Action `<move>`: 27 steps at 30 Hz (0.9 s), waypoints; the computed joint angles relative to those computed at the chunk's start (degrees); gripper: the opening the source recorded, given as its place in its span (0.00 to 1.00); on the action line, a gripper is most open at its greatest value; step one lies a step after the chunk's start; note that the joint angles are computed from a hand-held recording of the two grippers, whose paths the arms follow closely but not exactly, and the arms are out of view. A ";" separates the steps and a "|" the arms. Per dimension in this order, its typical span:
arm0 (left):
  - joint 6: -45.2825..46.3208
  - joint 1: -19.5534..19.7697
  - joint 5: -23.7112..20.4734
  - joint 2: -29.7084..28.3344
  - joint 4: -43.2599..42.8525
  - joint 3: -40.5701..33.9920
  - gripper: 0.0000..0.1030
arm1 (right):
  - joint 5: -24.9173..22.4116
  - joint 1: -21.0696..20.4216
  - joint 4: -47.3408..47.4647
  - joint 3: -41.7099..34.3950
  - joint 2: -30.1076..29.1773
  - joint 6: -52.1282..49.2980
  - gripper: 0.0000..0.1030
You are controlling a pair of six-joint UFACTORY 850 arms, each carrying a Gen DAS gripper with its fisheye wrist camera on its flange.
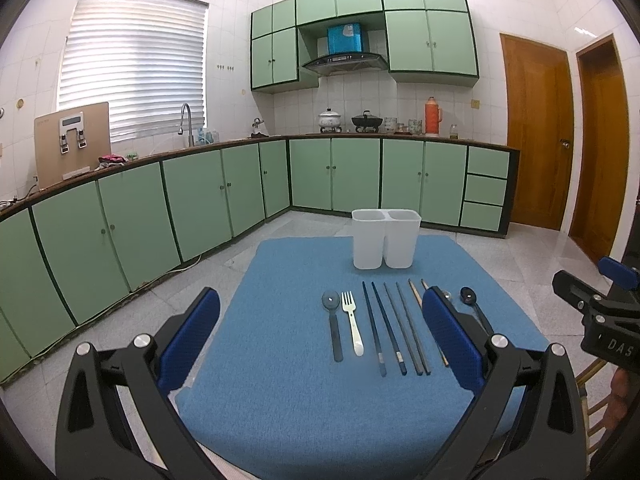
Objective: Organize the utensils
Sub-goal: 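Grasp the black spoon with the right tool while the left tool grasps the clear spoon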
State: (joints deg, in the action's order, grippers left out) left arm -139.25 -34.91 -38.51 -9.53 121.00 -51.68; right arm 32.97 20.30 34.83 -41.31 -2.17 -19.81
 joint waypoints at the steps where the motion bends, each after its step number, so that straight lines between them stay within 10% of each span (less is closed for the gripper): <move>1: 0.16 0.17 0.26 -0.26 -0.29 -0.23 0.95 | 0.03 -0.05 0.28 -0.28 -0.39 -0.31 0.94; 17: 19.59 10.18 14.27 -15.17 -17.58 -18.88 0.95 | -11.47 -8.37 -2.46 -15.06 -13.11 -1.15 0.84; 27: 61.35 13.85 19.87 -30.98 -56.10 -39.45 0.95 | -26.45 -13.16 -0.72 -30.99 -26.44 -5.29 0.65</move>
State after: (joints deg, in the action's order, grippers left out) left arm -77.90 -21.05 -18.64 -40.51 64.90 -91.12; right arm 6.51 7.14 34.11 -72.30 -28.60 -25.10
